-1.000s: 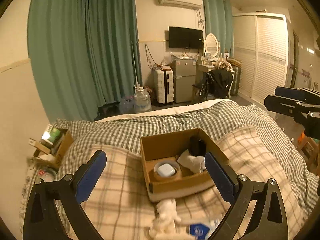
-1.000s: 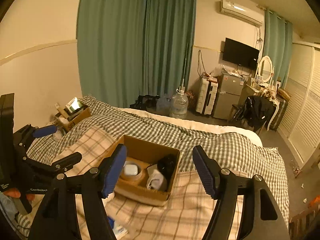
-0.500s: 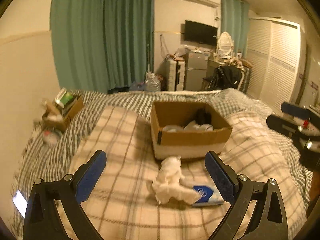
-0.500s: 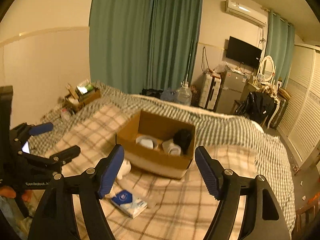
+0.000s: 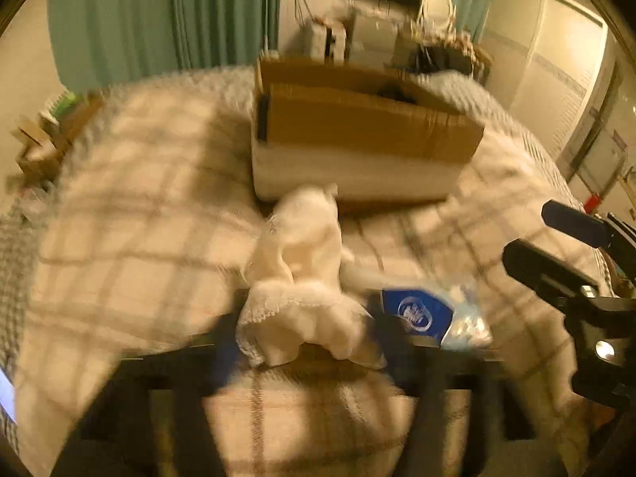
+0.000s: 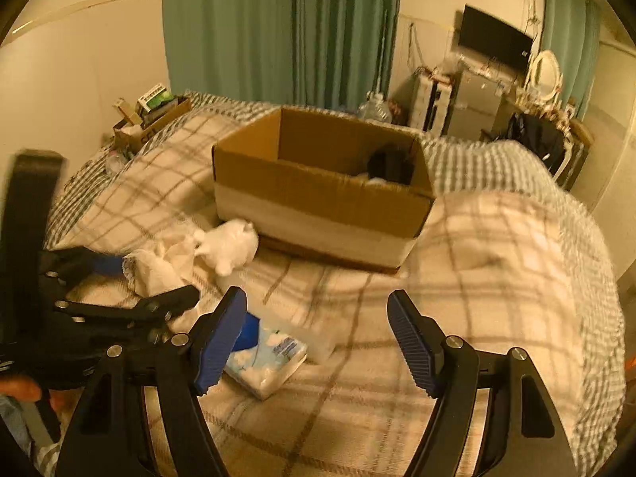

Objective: Organize objects
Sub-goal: 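Grasp the white sock with the left gripper while the right grasps the blue tissue pack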

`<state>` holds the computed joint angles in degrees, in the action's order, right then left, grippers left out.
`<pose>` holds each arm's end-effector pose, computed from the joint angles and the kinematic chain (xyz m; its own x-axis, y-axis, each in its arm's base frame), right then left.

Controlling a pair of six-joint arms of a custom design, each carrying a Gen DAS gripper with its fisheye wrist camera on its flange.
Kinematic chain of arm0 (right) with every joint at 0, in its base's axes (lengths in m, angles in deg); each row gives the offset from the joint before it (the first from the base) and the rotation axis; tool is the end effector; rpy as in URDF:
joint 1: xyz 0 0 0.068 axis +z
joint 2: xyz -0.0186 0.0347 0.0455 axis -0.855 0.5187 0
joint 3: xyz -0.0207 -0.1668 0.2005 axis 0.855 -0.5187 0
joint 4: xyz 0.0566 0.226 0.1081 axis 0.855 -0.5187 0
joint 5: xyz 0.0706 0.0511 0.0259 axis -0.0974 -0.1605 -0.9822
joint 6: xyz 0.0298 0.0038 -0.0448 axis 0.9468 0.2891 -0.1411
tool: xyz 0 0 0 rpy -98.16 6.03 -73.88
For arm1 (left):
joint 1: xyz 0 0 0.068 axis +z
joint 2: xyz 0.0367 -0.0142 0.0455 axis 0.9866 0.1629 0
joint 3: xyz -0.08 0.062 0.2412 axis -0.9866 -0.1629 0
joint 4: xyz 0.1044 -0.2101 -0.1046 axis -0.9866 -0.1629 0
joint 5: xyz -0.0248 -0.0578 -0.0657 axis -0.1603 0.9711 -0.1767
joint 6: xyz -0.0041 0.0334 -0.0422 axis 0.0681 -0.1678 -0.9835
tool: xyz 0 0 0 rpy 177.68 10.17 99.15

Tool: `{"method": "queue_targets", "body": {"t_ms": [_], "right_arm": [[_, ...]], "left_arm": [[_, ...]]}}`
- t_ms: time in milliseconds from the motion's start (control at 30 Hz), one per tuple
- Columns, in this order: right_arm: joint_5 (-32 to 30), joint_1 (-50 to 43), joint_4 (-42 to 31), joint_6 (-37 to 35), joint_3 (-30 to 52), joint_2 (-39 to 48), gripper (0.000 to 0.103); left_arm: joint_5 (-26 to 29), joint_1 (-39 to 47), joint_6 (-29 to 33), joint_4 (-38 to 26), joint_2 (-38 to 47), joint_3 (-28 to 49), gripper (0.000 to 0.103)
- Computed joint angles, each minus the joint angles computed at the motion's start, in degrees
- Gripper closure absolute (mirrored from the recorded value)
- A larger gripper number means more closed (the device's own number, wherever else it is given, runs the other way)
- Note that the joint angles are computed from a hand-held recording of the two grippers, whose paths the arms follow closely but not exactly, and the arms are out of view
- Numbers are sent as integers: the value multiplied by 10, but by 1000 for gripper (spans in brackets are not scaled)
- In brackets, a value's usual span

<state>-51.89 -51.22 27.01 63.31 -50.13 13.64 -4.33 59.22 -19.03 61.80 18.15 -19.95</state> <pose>0.1847 0.0311 0.1121 -0.6533 -0.3164 -0.6878 -0.4151 0.9095 -0.0241 0.1854 -0.0683 0.0543 -0.8293 -0.0189 -0.5585 0.0374 0.9953 -0.0893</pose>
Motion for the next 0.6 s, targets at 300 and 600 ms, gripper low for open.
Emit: {"method": "queue_targets", "body": {"t_ms": [300,600], "right_arm": [[2,54,22,-12,13,85,15],[93,144,67,-7,51,253,16]], "left_arm": [[-43,-24,-30,-106,-221,-75,84],[-76,-57,-53,-217,-351,-98,84]]}}
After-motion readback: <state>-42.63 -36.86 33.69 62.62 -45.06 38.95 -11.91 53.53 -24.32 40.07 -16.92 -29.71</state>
